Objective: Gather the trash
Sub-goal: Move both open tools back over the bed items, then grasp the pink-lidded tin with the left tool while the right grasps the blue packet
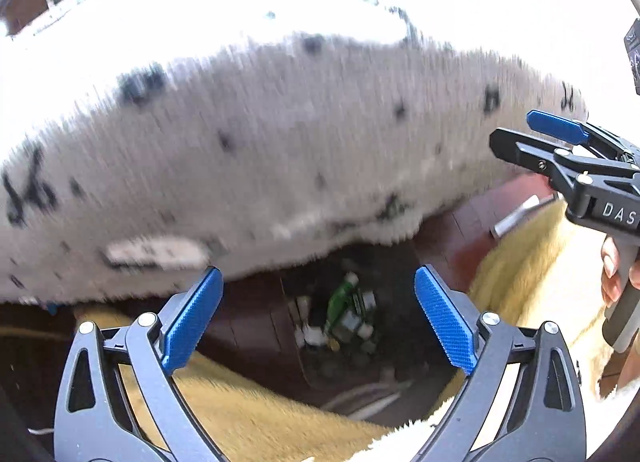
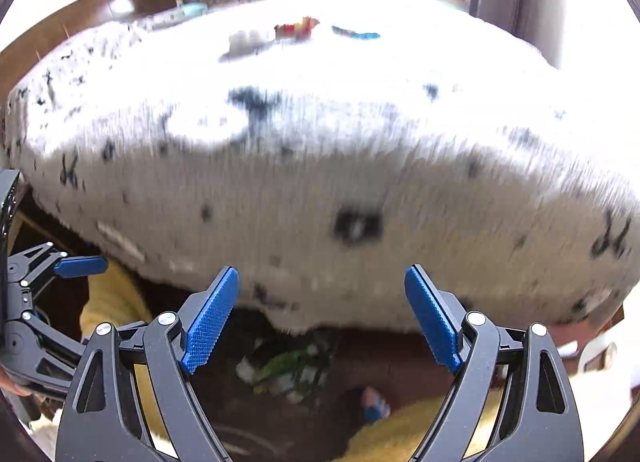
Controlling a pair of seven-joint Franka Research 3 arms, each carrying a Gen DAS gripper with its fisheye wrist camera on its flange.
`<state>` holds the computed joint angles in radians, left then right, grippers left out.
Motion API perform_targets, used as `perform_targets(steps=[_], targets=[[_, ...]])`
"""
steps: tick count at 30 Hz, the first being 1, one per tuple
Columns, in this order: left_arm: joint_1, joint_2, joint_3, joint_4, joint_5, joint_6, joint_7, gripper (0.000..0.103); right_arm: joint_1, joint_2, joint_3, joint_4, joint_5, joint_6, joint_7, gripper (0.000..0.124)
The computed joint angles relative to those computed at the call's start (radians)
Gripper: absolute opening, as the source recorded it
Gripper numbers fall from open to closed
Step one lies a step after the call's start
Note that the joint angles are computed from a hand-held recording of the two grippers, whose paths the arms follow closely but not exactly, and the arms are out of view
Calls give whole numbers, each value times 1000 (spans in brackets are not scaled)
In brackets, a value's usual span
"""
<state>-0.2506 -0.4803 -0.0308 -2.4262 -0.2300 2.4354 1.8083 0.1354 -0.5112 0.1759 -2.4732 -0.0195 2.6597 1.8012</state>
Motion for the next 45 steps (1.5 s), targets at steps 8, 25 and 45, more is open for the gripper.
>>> perform_targets(steps=[8,25,45], targets=[[35,47,10,95,27,92,-14,92,-131,72,60,119,-143,103,104,87],[139,441,-65,528,63,156,-108,92,-51,576,-75,658,-238,-12,129,95],[136,928,-136,1144,350,-12,-352,91,75,1128,-231,1451,-54,-349,-100,96]])
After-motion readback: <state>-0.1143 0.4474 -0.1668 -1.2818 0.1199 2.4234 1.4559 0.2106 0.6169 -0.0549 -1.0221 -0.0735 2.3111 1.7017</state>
